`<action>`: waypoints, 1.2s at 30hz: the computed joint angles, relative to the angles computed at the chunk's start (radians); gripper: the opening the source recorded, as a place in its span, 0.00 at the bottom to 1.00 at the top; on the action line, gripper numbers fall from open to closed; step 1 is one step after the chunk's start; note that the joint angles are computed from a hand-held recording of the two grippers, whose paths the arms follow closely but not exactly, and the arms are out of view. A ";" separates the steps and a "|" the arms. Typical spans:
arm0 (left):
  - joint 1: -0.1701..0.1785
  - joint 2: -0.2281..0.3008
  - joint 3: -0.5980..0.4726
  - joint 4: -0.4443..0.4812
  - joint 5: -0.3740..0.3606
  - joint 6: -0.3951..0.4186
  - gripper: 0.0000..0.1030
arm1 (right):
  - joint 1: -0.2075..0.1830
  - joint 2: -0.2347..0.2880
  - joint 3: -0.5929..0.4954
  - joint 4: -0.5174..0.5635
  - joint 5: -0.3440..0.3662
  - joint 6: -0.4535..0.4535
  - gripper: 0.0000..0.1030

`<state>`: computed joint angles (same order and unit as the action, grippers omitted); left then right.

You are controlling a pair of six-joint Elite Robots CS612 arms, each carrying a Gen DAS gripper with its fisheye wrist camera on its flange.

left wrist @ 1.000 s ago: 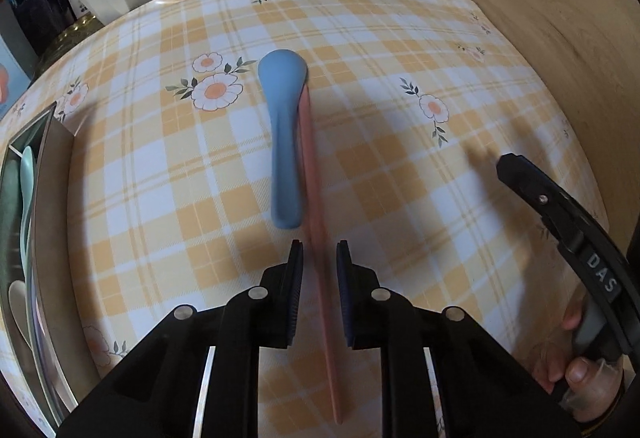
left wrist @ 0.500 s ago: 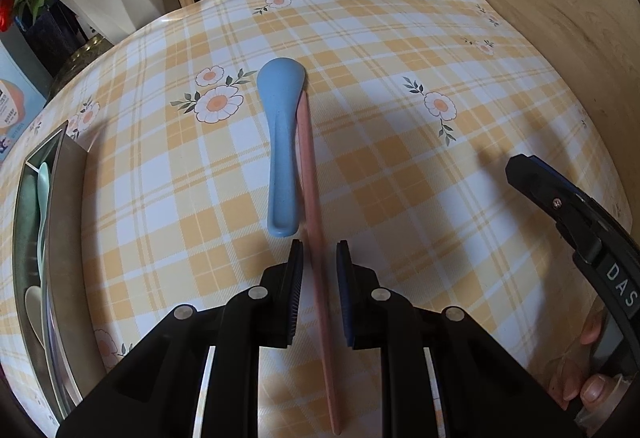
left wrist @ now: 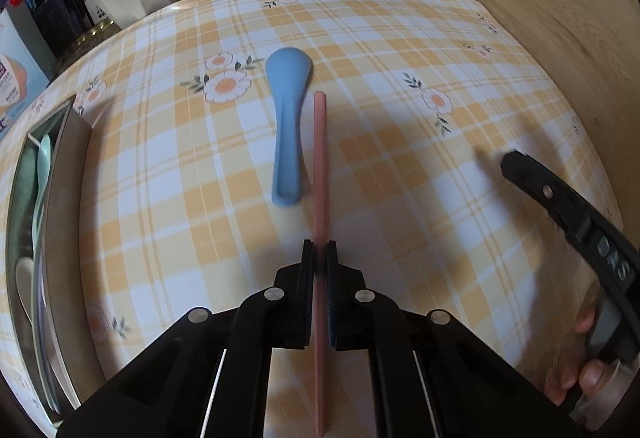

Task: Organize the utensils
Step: 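Reach the left gripper to the pink chopstick and close on it, then grasp the blue spoon handle with the right gripper while the left holds the pink chopstick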

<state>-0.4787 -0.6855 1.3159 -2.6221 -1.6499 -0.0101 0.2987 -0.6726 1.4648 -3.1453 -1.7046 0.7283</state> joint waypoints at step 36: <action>0.095 -0.114 0.223 -0.407 -0.101 -0.207 0.05 | 0.024 0.126 -0.359 0.356 0.145 -0.244 0.36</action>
<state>-0.3836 -0.7999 1.5385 -3.0292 -1.7512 -0.2170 0.3224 -0.5463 1.1060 -2.7898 -1.5593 0.4848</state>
